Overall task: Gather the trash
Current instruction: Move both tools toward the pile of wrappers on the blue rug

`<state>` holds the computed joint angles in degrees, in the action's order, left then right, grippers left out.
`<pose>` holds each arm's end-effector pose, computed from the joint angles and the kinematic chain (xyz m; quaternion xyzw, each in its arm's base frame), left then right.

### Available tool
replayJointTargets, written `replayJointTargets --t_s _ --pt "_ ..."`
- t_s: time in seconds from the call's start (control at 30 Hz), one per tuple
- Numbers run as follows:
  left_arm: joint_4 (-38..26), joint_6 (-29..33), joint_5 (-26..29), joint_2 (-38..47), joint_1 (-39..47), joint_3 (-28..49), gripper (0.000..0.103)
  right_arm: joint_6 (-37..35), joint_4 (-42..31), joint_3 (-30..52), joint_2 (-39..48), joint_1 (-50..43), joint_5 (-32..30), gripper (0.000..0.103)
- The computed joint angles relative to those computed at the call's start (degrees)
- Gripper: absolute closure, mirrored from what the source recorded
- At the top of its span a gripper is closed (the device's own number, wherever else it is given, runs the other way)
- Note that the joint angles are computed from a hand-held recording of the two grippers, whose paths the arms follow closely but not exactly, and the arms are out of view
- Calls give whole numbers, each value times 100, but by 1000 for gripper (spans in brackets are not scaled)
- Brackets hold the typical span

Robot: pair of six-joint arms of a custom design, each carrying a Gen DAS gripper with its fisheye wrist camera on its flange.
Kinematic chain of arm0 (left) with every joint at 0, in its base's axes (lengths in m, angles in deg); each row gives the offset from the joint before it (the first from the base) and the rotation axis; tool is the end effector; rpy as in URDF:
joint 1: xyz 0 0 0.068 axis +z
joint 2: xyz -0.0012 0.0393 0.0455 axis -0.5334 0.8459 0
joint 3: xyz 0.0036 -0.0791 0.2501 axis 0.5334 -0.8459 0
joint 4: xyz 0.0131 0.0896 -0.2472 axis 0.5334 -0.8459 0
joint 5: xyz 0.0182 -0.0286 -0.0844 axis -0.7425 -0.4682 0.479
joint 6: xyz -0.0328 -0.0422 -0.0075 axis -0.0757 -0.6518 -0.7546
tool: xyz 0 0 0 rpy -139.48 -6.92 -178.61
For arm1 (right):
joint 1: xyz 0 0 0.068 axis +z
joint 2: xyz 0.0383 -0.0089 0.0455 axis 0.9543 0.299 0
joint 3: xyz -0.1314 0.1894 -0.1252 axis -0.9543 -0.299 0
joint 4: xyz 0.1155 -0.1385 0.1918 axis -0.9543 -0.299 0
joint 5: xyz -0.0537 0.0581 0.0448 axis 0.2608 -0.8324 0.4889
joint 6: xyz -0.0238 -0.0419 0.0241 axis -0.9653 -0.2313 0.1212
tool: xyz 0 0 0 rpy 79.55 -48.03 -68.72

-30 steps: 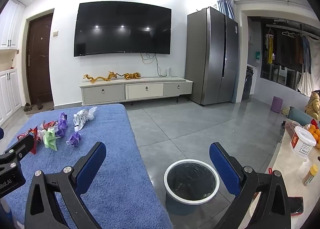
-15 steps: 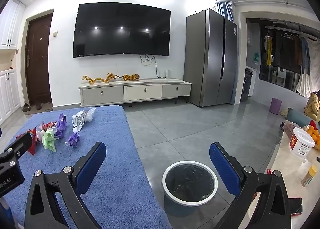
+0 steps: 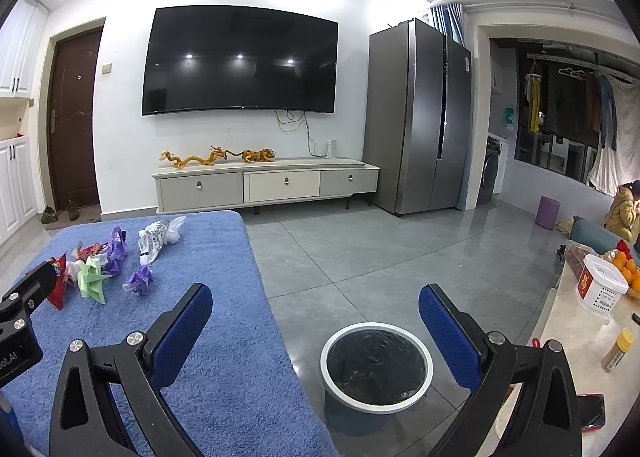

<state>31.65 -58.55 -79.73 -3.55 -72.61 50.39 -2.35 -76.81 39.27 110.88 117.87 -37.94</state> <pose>0.2319 -0.1619 0.2097 -0.0693 0.8210 0.0859 0.5602 0.2308 0.1979 0.2175 -0.0135 0.8215 -0.0360 0.5689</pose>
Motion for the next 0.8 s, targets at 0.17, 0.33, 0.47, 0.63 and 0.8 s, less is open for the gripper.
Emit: replayJointTargets --t_s 0.17,0.33,0.47,0.63,0.8 --pt "-6 16 103 77 41 33 0 -70 114 -39 17 -33 -16 0" --pt "32 87 283 136 82 59 0 -119 407 -211 -46 -131 -123 0" --pt "104 222 382 149 152 63 0 -200 520 -254 -27 -274 -314 0" --pt "261 371 673 221 420 75 0 -318 417 -118 172 -426 -684 0" --pt "334 409 984 373 831 106 0 -413 343 182 533 -551 -1158 0"
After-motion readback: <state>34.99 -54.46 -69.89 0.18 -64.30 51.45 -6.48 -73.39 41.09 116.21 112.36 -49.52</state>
